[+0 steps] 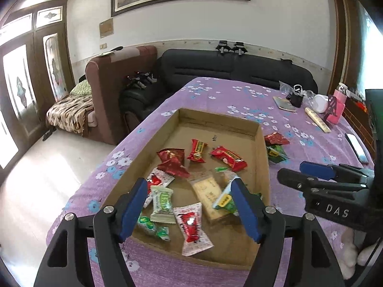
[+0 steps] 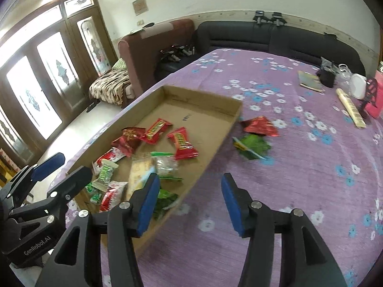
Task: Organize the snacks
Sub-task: 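Move both open tools back over the remaining snacks on the table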
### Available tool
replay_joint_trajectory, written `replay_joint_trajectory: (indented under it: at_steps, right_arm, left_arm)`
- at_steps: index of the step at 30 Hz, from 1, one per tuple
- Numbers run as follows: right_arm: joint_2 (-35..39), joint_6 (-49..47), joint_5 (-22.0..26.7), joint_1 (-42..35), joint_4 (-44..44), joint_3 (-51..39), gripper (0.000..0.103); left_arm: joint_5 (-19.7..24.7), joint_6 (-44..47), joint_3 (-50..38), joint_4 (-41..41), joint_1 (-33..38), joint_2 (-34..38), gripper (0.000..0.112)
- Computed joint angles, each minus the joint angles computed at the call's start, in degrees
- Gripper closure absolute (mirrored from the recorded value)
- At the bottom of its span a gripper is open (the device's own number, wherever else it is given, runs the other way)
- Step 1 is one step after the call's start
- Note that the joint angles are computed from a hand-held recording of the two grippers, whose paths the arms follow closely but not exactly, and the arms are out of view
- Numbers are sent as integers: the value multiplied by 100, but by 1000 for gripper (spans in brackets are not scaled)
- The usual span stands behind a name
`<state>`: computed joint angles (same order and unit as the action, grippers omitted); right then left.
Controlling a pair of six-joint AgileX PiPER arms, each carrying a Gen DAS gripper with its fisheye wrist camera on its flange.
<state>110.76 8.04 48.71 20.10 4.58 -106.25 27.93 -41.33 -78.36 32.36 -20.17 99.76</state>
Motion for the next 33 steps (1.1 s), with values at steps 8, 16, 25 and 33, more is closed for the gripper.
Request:
replay_joint_trajectory:
  at_steps: [8,16,25,33]
  right_arm:
    - [-545,-204,-328,-576,237,855,50]
    - [-897,-419,-503,-1434,426,1493,50]
    - [-437,-559,-450,-1816,826,749,47]
    - [-146,-1967,-1494,-1785,2003,1220,41]
  left_arm:
    - [403,-96,-338,221,-477,164,35]
    - [328,707,-630,-662,-638,324,34]
    - [102,562,-293,-550,-793,-475,34]
    - [2275,-2045,264,2132,-1727,-2302,31]
